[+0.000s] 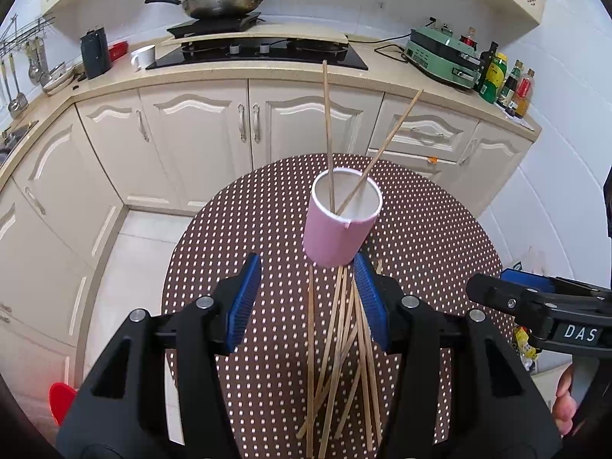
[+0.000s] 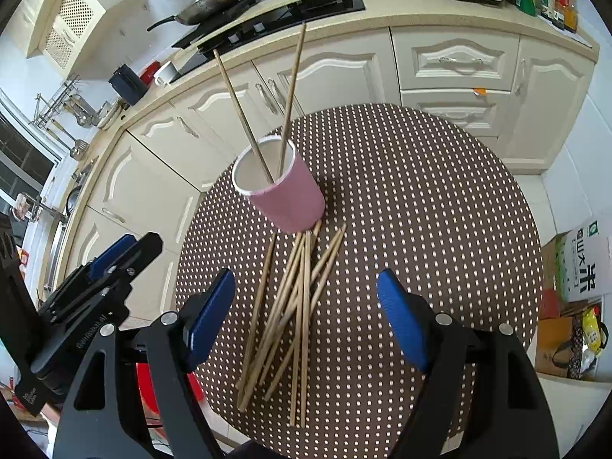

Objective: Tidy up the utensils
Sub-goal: 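Lower both grippers back onto the remaining chopsticks beside the cup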

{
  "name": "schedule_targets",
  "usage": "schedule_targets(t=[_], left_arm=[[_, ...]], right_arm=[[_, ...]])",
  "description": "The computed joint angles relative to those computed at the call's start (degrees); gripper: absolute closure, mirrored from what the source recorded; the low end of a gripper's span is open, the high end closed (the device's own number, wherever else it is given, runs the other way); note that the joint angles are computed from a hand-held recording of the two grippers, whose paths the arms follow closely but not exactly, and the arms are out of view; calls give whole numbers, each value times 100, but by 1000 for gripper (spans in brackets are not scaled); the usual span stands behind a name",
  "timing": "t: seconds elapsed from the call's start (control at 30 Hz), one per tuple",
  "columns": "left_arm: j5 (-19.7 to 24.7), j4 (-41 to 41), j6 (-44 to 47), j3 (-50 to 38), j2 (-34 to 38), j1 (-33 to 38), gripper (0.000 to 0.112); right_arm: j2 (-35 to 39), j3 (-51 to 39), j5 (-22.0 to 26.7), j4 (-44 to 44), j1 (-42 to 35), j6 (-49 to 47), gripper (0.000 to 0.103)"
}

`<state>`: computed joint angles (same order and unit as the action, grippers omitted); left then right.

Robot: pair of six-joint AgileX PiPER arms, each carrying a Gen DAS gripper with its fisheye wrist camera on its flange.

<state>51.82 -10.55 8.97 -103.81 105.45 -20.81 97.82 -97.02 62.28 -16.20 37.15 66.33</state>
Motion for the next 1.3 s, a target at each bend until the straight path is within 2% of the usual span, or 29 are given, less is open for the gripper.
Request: schedule_targets(t=[0.37, 0.7, 0.83, 1.1, 1.3], left_arm=[[-217, 57, -10, 1003, -462, 121, 62], [-189, 39, 33, 1578, -431, 211, 62], [-85, -19, 100, 1592, -234, 259, 62], [271, -143, 321, 1266, 319, 345, 62], [629, -227, 451, 806, 782, 387, 62]], right_arm=[[-119, 828, -409, 136, 255, 324, 29], [86, 1295, -977, 563, 222, 175, 31], [257, 1303, -1145, 737, 169, 36, 39], [746, 1123, -1444, 1220, -45, -425, 74], [1071, 868, -1419, 1576, -208, -720, 83]])
